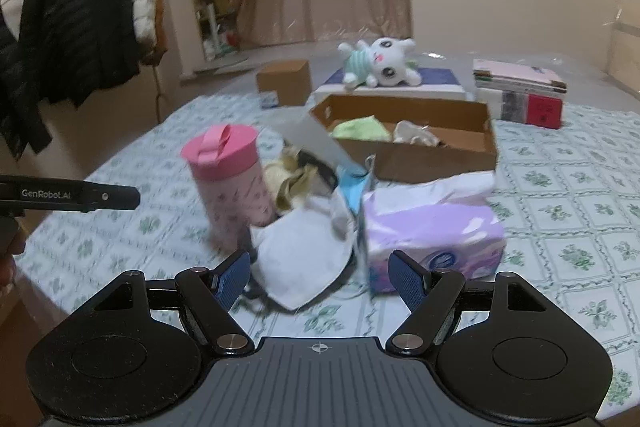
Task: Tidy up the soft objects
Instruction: 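Move both grippers back toward the pile beside the pink cup, then grasp the dark grey pouch with the right gripper and lift it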
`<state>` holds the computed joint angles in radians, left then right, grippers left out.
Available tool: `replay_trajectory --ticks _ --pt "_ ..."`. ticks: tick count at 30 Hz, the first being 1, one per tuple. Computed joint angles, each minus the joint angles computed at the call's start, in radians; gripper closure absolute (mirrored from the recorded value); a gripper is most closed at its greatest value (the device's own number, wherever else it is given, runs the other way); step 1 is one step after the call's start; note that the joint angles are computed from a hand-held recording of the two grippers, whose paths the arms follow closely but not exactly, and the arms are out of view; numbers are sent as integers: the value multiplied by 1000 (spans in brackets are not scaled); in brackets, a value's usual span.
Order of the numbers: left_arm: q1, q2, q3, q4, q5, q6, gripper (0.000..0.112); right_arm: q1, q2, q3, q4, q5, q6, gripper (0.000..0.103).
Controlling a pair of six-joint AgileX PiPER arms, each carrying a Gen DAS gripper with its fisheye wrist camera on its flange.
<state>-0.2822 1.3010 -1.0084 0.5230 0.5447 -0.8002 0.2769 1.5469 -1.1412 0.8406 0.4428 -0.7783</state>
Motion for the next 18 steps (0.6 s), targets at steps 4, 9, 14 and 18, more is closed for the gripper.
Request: replay_trajectory --ticks 4,9,14,18 --pt "0 -7 32 13 -24 -14 36 11 33 -9 3 -7 9 27" --pt "-2 6 47 28 -27 -20 36 31 58 -11 -39 -15 36 27" --pt "-2 27 62 55 -36 -23 36 50 93 -26 -53 -21 35 27" --pt "13 48 73 56 -58 -19 36 77 132 -44 -49 -43 -7 27"
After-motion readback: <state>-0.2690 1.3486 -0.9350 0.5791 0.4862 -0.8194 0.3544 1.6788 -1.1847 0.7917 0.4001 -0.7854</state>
